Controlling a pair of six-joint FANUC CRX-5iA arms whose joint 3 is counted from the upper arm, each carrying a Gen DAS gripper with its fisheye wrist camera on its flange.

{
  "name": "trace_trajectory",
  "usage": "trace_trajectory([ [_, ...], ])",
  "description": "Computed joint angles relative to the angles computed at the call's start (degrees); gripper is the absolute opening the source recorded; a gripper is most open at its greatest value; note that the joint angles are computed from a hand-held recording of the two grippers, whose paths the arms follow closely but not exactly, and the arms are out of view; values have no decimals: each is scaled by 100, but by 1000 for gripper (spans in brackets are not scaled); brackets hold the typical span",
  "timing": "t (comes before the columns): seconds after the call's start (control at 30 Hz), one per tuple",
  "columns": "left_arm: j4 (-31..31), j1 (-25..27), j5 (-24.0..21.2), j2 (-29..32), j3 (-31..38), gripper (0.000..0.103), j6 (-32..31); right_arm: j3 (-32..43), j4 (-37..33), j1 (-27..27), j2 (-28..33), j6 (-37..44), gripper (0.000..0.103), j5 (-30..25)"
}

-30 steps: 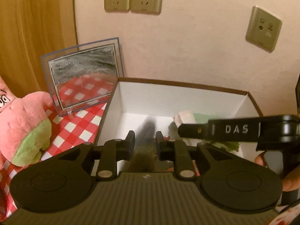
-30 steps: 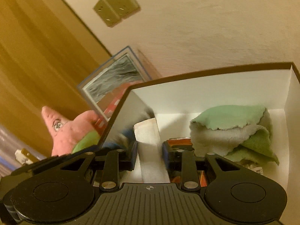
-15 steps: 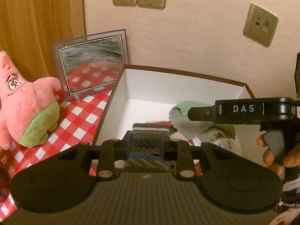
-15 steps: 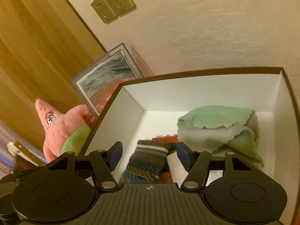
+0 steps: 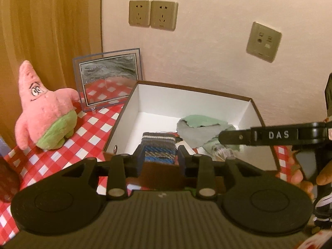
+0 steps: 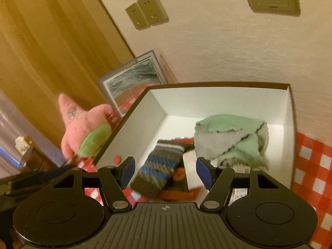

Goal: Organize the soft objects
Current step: 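Move both tools back from the box to the table, then grasp the grey-and-blue towel with right tool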

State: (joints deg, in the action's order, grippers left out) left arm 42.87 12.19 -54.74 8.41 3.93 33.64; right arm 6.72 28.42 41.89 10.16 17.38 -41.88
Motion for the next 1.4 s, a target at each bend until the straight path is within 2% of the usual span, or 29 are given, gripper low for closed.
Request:
trace_trajectory([
  [0.13, 113, 161, -47, -394, -382, 32, -90, -229, 70, 247, -288, 140, 65, -173],
  [0.33, 172, 477, -162, -952, -909, 32, -112, -698, 156, 550, -734, -95, 65, 18],
  [0.5, 126, 862, -314, -1450, -1401, 32, -60, -1023, 375, 852, -1037, -449, 65, -6],
  [0.6, 134, 1144, -438, -1738, -1741, 32, -115, -1154, 381, 1039, -1180, -388, 65, -33],
  [0.87, -78, 1878, -913, -2273, -2345, 32, -183, -1257, 60, 1571, -1313, 251, 65, -378],
  [1.03, -198, 2354, -1205, -2502, -2624, 32, -220, -1165, -430, 1778, -1268, 602, 65, -664],
  [1.3, -507, 2911, -1570, -2768, -2924, 32, -106, -1209, -901, 1985, -1215, 911, 65, -776],
  [1.4, -641, 2996, -1564, -2863, -3014, 32, -84, -1252, -939, 2043, -1177, 962, 65, -752],
])
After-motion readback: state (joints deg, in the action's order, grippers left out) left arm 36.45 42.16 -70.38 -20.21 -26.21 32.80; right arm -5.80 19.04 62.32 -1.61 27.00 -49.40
